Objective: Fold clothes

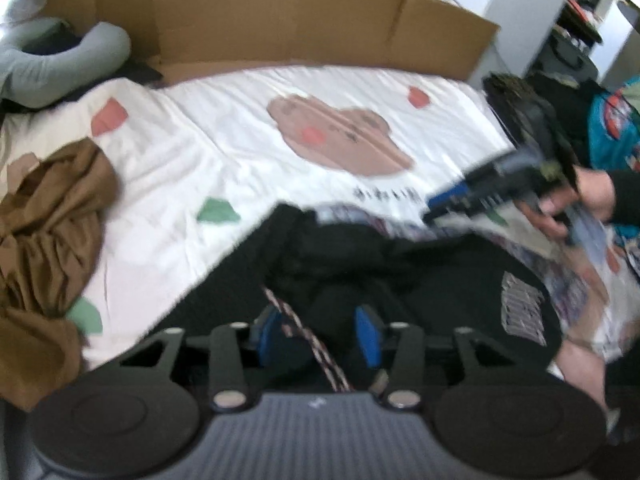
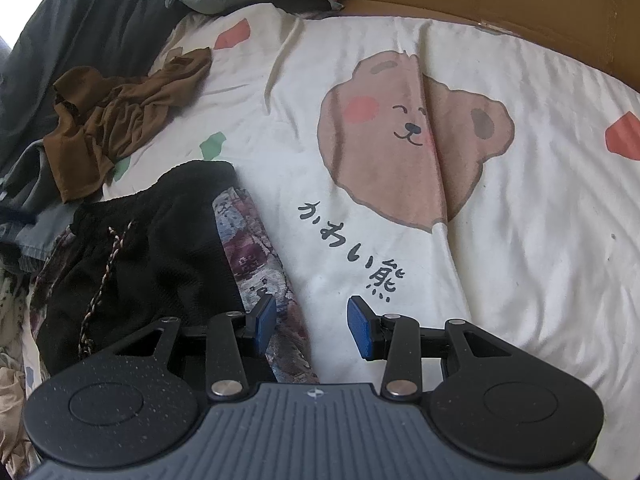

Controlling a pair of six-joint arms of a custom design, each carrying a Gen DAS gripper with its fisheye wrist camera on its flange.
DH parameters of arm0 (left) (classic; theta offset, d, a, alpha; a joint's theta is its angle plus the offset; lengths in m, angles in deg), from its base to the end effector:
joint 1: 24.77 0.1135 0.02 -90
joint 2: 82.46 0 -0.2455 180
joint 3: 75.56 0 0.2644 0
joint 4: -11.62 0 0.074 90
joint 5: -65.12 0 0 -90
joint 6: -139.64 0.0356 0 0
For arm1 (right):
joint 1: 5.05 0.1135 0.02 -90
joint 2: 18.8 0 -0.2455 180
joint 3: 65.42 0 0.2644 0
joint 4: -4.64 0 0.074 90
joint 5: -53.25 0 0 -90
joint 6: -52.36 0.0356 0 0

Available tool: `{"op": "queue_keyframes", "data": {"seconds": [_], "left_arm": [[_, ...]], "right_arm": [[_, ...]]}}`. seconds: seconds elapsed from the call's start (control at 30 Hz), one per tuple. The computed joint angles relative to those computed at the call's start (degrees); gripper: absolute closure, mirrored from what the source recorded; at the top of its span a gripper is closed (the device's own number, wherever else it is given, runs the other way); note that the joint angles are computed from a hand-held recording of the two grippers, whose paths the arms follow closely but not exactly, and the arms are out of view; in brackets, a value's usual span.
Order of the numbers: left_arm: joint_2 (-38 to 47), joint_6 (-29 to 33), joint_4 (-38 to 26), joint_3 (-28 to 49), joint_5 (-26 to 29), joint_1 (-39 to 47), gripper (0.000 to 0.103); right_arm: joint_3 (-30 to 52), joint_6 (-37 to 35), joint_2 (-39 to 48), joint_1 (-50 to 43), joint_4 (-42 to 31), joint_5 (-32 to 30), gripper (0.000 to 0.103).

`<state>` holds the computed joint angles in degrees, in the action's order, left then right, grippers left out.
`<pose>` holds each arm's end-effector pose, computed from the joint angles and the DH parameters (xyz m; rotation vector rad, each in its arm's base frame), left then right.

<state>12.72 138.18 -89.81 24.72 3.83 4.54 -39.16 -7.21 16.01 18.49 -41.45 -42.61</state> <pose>0.2647 0.1290 0.2769 1.3140 2.3897 -0.4893 0.1298 0.0605 0.1251 0.1136 2.5910 0.4933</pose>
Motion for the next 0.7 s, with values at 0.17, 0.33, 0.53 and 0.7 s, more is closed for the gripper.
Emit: {"op": "queue_keyframes", "data": {"seconds": [0.17, 0.33, 0.53, 0.7], "left_arm": [[0.9, -9.7, 8.8, -3.1, 3.8, -6.2, 0.051], [1.6, -18.6, 16.3, -6.3, 5.8, -12.0, 0.049], [-1.3, -38.2, 33.2, -15.9, 3.6, -19.0, 0.048], [-1.2, -46.6, 39.9, -20.1, -0.1, -22.8, 0.049]], "right_arm": [[-0.2, -0.4, -0.9, -0.1, 0.1, -0.2, 0.057], [-0.5, -1.1, -1.4, 0.0, 0.5, -0.6, 0.057], [-0.5, -1.1, 0.6, 0.7, 2.5, 0.1, 0.065], [-0.4, -1.0, 1.8, 0.6, 3.7, 0.3, 0.073]]}}
